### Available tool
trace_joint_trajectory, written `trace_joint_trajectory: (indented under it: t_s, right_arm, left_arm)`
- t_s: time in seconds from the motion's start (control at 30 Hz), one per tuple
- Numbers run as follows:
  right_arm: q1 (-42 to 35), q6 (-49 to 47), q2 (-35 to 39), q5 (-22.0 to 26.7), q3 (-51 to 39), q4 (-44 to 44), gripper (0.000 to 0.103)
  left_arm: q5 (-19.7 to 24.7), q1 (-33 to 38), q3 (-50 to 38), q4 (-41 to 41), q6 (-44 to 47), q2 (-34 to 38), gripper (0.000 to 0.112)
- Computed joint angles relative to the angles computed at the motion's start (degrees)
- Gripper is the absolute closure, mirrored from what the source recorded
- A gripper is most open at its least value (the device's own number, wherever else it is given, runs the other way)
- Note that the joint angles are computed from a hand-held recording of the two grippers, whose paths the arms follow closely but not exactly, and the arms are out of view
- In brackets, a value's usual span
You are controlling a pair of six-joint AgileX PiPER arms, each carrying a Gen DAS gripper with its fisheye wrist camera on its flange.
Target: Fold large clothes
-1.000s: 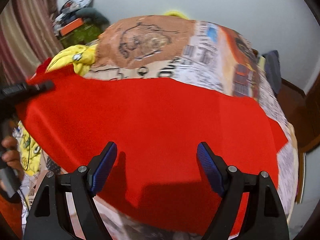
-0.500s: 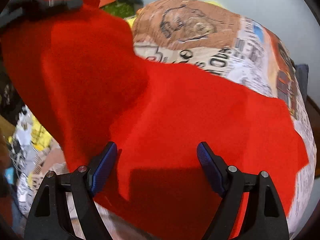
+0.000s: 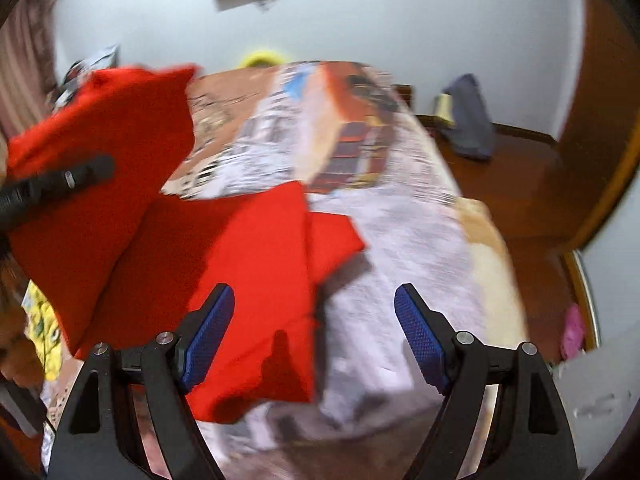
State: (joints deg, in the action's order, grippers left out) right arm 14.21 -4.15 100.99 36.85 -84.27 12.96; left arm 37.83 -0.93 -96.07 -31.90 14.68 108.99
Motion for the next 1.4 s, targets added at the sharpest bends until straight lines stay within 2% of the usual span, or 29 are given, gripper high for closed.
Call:
trace_joint_trajectory:
  t_s: [0.2,0.3,0.5,0.63,0.73,0.83,0.9,1.07,1.23,1.4]
  right_arm:
    - [-2.53,-0.20,-3.01,-0.98,4.69,-0.72,0.023]
    - [-2.99,-1.66,-3.59,-1.33,6.95,-0.06,0.023]
    - [-3.31,-2.79,-5.67,-1.45,10.61,0.84,0.023]
    - [-3.07,-1.37,-8.19,-2.03,12.78,0.09,0.023]
    - [-2.80,-0.38,-10.28,-2.33,13.74,-0.81,0.023]
    - [-1.63,2.33,-11.35,-2.34,13.19,-3.92,0.024]
    - [-0.62,3.25,-12.29,-2.40,12.90,-5.74,0.023]
    - [1.92,2.12,-12.70,-2.84,10.56,-4.74,0.023]
    - [4.21,-1.39,-7.46,-2.26,5.46,1.99,0.023]
    - [5.00,-4.42,1.07,1.76,-1.02,10.16,0.023]
  left_arm:
    - [9.30,-4.26,-4.50,1.27,0.59,8.63,0.110]
    - [9.56,-6.17,-3.69,5.46,-0.56,10.42,0.110]
    - [11.61,-6.11,-1.30,4.01,3.34,8.47,0.105]
    - [14.14,-7.63,-0.34,3.71,7.40,5.35,0.074]
    - [13.50,-8.56,3.04,4.39,10.07,1.57,0.058]
    - [12.61,-8.44,5.69,5.23,11.22,-2.12,0.057]
    - [10.48,-7.85,8.40,7.24,10.72,-5.56,0.057]
    - [4.87,-3.20,13.12,9.76,11.63,-11.42,0.041]
    - [2.25,2.50,12.84,15.69,8.24,-10.12,0.035]
    - [4.82,6.29,11.14,16.21,7.08,-4.76,0.035]
